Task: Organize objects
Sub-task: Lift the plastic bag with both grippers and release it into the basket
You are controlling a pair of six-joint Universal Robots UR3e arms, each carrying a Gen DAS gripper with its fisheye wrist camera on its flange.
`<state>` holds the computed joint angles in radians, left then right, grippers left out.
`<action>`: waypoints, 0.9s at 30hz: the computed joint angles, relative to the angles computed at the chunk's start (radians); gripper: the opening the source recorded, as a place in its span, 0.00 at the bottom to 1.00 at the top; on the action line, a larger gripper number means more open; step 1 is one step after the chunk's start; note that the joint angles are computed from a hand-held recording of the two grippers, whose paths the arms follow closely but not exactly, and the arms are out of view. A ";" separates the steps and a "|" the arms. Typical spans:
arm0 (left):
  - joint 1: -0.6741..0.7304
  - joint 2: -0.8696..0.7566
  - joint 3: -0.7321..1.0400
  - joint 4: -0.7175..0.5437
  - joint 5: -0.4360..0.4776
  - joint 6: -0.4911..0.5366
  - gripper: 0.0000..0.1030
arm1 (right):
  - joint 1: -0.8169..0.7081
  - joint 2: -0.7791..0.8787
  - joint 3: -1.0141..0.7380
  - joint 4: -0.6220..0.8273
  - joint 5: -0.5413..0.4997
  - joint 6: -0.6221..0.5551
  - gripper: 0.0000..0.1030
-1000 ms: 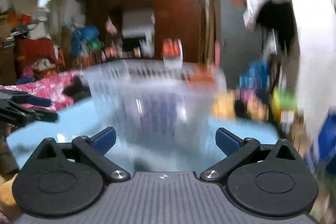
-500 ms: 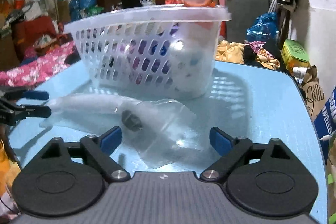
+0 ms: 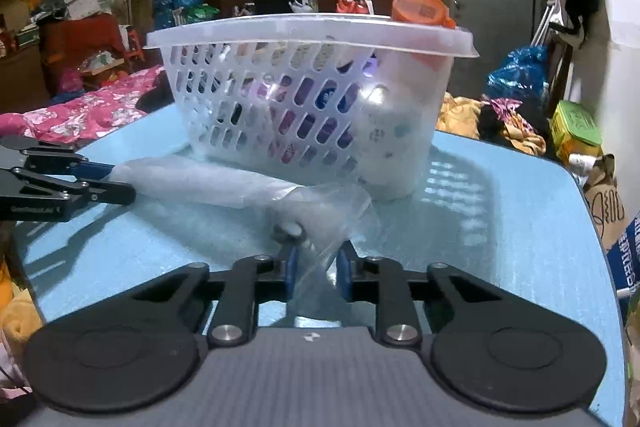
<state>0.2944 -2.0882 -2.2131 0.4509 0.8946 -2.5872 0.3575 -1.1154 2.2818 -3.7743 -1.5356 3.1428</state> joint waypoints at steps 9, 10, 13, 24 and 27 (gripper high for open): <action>0.041 -0.061 -0.057 0.175 -0.079 -0.023 0.19 | 0.037 0.046 0.027 -0.157 -0.057 0.002 0.14; 0.043 -0.070 -0.063 0.199 -0.082 -0.027 0.19 | 0.048 0.053 0.019 -0.161 -0.074 0.002 0.14; 0.051 -0.084 -0.078 0.245 -0.099 -0.034 0.19 | 0.068 0.068 0.012 -0.177 -0.098 0.008 0.14; 0.148 -0.064 -0.218 0.513 -0.239 -0.095 0.19 | 0.200 0.068 0.030 -0.355 -0.261 -0.010 0.13; 0.166 0.007 -0.225 0.521 -0.265 -0.143 0.19 | 0.223 -0.003 0.005 -0.315 -0.291 -0.038 0.13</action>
<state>0.4606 -2.0809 -2.4379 0.9722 0.6296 -2.7302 0.5807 -1.1183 2.2866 -4.0897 -1.8270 3.1046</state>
